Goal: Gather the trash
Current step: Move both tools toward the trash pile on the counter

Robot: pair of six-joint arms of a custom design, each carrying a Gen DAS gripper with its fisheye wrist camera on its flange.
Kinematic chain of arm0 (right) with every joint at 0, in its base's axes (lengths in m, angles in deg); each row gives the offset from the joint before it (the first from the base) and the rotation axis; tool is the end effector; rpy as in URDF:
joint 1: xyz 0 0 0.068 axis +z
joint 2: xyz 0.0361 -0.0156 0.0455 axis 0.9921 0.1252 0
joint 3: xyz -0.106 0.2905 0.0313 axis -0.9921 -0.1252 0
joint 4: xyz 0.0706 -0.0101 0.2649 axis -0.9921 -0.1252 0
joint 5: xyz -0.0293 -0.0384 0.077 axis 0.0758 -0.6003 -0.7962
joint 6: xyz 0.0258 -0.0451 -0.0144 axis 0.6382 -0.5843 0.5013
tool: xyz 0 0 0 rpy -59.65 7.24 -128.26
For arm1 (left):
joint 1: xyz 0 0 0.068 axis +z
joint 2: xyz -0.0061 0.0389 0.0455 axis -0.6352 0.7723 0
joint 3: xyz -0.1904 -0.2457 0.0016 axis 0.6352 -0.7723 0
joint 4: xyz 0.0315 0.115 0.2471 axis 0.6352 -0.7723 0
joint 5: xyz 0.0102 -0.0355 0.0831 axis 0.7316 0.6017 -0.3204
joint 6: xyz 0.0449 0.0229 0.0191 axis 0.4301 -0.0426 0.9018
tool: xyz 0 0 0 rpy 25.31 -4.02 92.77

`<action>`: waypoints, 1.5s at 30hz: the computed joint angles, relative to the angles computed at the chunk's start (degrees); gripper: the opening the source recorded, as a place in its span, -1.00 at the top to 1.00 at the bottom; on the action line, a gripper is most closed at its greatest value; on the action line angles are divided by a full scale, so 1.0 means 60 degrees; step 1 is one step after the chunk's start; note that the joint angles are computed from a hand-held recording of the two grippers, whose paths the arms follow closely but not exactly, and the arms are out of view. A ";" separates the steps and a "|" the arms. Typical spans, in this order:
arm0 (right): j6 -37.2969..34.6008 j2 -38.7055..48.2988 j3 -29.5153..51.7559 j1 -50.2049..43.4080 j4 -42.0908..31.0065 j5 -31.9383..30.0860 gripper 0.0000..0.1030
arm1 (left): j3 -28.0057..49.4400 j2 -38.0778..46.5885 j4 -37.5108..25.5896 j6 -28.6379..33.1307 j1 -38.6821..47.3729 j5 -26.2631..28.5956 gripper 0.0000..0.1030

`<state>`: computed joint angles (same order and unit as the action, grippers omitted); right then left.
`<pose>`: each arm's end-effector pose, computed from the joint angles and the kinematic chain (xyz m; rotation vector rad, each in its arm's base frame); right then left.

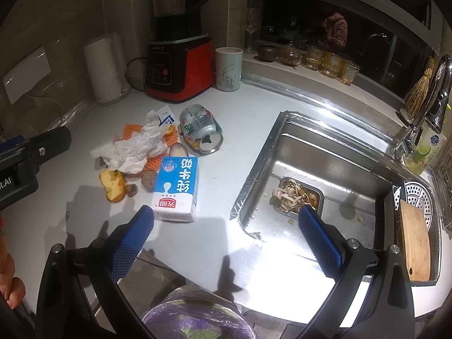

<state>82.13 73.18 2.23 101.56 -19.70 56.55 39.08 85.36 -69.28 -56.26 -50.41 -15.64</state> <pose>0.2723 0.0781 0.3939 0.2590 2.3990 -0.1592 0.3153 -0.0625 0.4397 0.2621 2.3315 -0.1312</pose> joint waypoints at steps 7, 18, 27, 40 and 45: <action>-0.0046 -0.0029 0.0032 -0.0074 -0.0062 -0.0174 -0.96 | -0.0003 -0.0053 -0.0090 -0.0099 -0.0168 -0.0160 -0.86; -0.0228 0.0032 0.0096 0.0195 -0.0072 -0.0019 -0.96 | -0.0240 -0.0219 0.0008 -0.0169 -0.0148 -0.0089 -0.86; -0.0060 0.0049 0.0048 0.0353 -0.0051 0.0030 -0.96 | -0.0545 -0.0472 0.0102 -0.0219 -0.0138 -0.0098 -0.86; -0.0008 0.0100 0.0060 0.0508 -0.0126 0.0091 -0.96 | -0.0099 -0.0172 -0.0073 0.0016 0.0278 0.0221 -0.86; -0.0012 0.0106 0.0073 0.0500 -0.0135 0.0063 -0.96 | -0.0095 -0.0168 -0.0091 0.0063 0.0345 0.0269 -0.86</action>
